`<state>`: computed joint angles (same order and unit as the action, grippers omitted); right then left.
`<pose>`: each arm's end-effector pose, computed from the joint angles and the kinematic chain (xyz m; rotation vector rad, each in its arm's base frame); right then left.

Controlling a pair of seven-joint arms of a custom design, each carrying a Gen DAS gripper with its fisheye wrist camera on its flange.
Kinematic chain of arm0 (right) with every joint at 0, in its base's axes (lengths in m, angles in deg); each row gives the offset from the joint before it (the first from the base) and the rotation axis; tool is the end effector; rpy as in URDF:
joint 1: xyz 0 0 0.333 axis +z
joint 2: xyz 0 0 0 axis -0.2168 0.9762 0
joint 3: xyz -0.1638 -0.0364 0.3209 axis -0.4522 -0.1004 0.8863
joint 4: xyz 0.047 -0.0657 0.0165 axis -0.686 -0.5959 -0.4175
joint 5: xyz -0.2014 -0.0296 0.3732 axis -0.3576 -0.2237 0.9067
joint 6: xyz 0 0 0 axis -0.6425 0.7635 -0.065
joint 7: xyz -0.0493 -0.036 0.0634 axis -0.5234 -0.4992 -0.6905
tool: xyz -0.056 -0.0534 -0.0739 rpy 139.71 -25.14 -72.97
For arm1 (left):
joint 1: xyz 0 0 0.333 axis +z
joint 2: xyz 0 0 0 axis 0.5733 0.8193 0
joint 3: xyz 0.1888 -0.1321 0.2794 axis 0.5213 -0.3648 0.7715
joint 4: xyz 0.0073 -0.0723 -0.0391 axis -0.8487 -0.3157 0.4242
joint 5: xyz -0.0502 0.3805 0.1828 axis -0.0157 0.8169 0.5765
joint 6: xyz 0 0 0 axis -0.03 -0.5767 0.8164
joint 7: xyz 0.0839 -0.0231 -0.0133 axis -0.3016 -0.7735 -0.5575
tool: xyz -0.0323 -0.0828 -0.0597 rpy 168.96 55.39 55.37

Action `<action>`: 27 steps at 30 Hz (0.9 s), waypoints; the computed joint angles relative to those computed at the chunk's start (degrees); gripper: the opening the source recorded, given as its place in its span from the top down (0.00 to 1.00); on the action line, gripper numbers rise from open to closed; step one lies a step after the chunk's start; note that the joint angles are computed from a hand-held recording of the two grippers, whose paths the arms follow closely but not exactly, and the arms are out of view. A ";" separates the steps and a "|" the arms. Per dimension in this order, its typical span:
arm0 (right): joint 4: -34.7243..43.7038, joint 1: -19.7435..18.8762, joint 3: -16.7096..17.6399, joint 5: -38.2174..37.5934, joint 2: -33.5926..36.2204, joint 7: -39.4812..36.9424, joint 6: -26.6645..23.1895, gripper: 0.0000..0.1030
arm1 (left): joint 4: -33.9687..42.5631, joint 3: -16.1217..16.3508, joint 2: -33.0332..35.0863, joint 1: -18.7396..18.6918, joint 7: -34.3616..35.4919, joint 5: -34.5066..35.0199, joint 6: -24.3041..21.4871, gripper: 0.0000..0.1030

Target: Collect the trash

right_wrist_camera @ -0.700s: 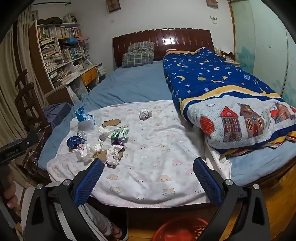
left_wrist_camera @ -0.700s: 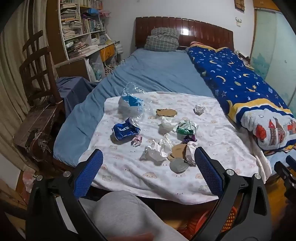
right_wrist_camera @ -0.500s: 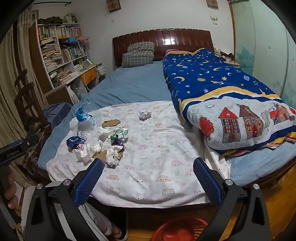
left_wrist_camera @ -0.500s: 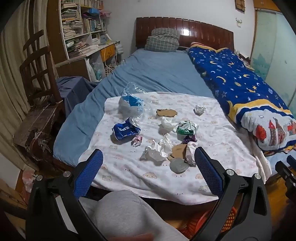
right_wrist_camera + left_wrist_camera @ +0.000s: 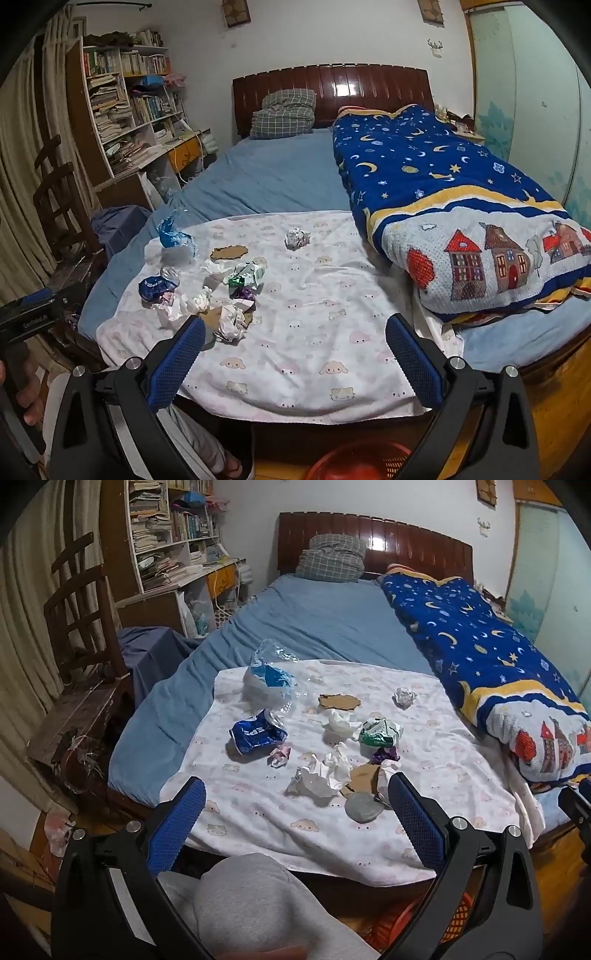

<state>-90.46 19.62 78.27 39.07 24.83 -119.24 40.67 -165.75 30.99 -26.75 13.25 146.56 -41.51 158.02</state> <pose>0.4538 0.4021 0.6750 -1.1716 2.1229 -0.8986 0.6170 -0.3719 0.6874 -1.4045 2.1379 -0.8515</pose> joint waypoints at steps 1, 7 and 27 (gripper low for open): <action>0.17 0.02 0.03 -0.01 0.12 -0.06 -0.11 0.06 | -0.09 0.02 -0.04 0.01 -0.08 0.00 0.08 0.04; 0.54 0.13 -0.20 0.49 0.56 -0.56 0.22 0.06 | -0.01 -0.14 0.01 0.04 0.43 -0.55 -0.14 0.04; -1.17 -0.61 -0.32 -0.12 -0.24 0.38 2.99 0.06 | -0.85 0.00 -0.12 -0.20 -0.32 0.23 0.01 0.04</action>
